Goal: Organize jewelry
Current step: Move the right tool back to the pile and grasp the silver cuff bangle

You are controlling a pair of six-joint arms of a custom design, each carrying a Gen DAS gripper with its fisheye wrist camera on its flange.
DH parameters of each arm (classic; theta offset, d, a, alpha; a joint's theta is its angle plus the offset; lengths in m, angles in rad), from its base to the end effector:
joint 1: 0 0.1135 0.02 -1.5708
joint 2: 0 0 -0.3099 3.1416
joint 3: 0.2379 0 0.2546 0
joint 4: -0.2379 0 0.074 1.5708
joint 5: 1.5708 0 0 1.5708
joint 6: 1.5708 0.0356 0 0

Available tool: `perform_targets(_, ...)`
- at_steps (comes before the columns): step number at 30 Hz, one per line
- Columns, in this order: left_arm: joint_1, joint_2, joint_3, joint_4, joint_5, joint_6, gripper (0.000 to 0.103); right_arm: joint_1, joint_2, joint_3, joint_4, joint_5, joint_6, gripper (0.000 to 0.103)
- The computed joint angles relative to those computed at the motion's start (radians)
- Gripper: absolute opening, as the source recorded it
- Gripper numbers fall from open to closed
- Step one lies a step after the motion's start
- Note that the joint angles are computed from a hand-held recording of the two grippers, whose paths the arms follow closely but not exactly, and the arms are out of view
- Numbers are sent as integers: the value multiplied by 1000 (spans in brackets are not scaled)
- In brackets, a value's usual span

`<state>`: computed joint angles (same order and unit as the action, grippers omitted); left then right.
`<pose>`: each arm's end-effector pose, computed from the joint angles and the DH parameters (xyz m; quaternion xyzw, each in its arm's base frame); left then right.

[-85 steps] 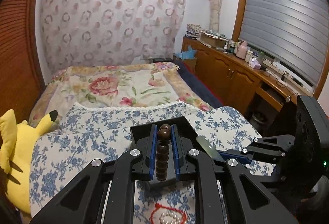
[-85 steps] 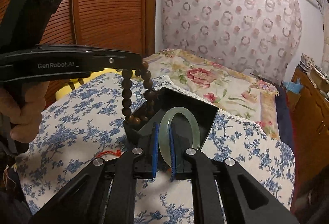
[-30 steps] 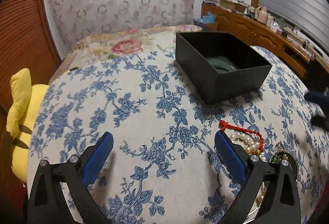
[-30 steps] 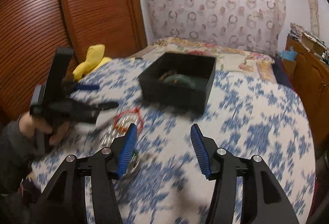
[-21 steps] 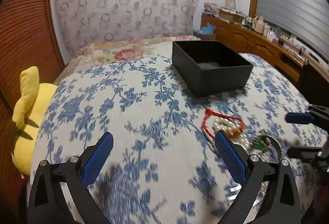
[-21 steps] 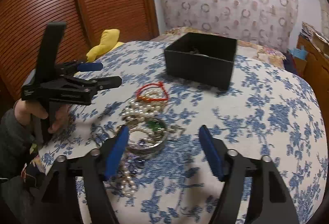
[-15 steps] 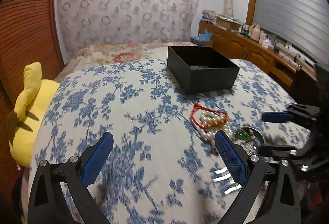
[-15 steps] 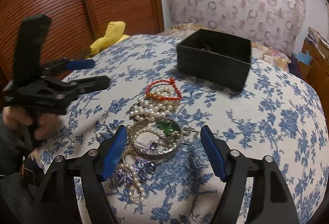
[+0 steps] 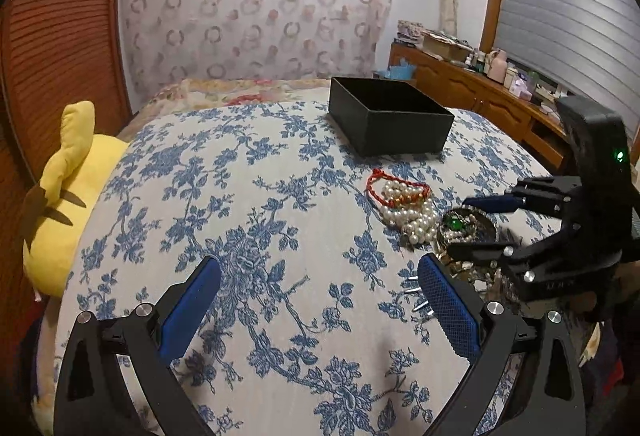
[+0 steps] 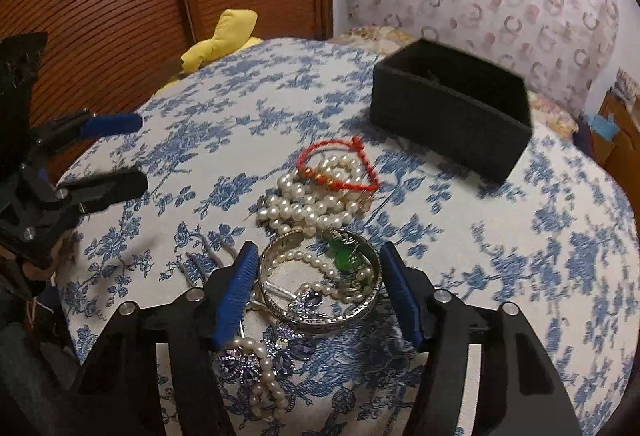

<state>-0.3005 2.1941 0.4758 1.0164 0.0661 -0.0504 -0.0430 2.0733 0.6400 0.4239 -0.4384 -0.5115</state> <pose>0.2930 -0.0933 0.0408 0.1269 0.8978 -0.1029 0.4090 0.3195 0.0014 0.0583 -0.2763 0.8983 0.1269 0.3173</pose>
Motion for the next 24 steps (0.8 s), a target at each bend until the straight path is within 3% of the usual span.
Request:
perform_targets(10,-74,1,1,-23,-29,-13,95,-142,-103,-98,87,-148,21,63)
perform_targets(20,-161,18,23,-58,-55,-14,95,-263,-28,-158,171,-109,-65,63)
perform_targets(24,-175,18,32,-71,-45,-19,95,-292,-16,-159,175,-144,-56,63)
